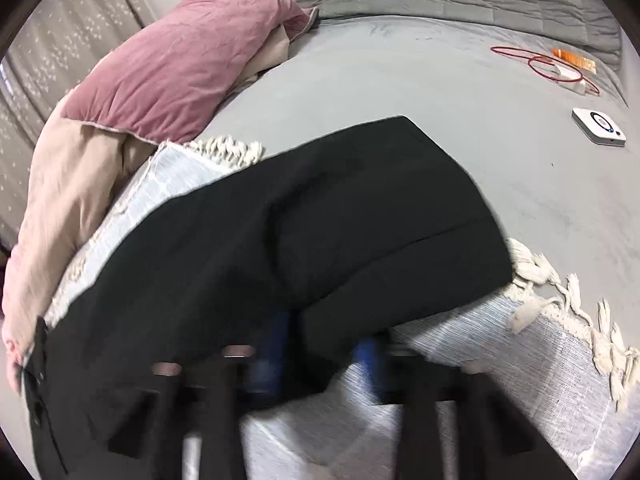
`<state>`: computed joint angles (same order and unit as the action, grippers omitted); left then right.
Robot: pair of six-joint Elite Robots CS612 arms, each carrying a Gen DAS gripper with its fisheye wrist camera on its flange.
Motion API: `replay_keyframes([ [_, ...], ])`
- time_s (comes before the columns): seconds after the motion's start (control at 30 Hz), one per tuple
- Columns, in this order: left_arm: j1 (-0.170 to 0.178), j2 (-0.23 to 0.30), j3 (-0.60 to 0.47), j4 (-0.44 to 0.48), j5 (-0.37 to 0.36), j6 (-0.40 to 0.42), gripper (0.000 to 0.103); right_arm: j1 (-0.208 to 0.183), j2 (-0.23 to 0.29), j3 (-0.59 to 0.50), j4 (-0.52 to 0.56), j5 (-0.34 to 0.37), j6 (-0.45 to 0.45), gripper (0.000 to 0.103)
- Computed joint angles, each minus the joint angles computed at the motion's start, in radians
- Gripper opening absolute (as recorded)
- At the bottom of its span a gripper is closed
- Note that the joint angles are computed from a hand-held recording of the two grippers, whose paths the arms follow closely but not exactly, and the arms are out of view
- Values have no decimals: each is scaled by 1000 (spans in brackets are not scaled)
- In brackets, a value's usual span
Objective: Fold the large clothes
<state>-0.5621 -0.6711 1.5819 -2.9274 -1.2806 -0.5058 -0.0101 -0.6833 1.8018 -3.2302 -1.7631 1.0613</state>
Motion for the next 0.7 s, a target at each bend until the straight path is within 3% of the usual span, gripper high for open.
replay_keyframes([
  [0.1, -4, 0, -2, 12, 43, -13, 95, 31, -14, -13, -32, -106, -32, 9],
  [0.2, -5, -4, -5, 38, 65, -38, 95, 83, -25, -42, -72, -215, -189, 8],
  [0.33, 3, -10, 2, 20, 10, -44, 95, 151, -30, -94, -150, -253, -409, 8],
  [0.53, 14, -14, 15, -30, -98, -32, 95, 272, -4, -233, -168, -186, -810, 8],
  [0.7, 22, -9, 21, -91, -164, -12, 95, 346, 46, -349, -45, -42, -1001, 10],
])
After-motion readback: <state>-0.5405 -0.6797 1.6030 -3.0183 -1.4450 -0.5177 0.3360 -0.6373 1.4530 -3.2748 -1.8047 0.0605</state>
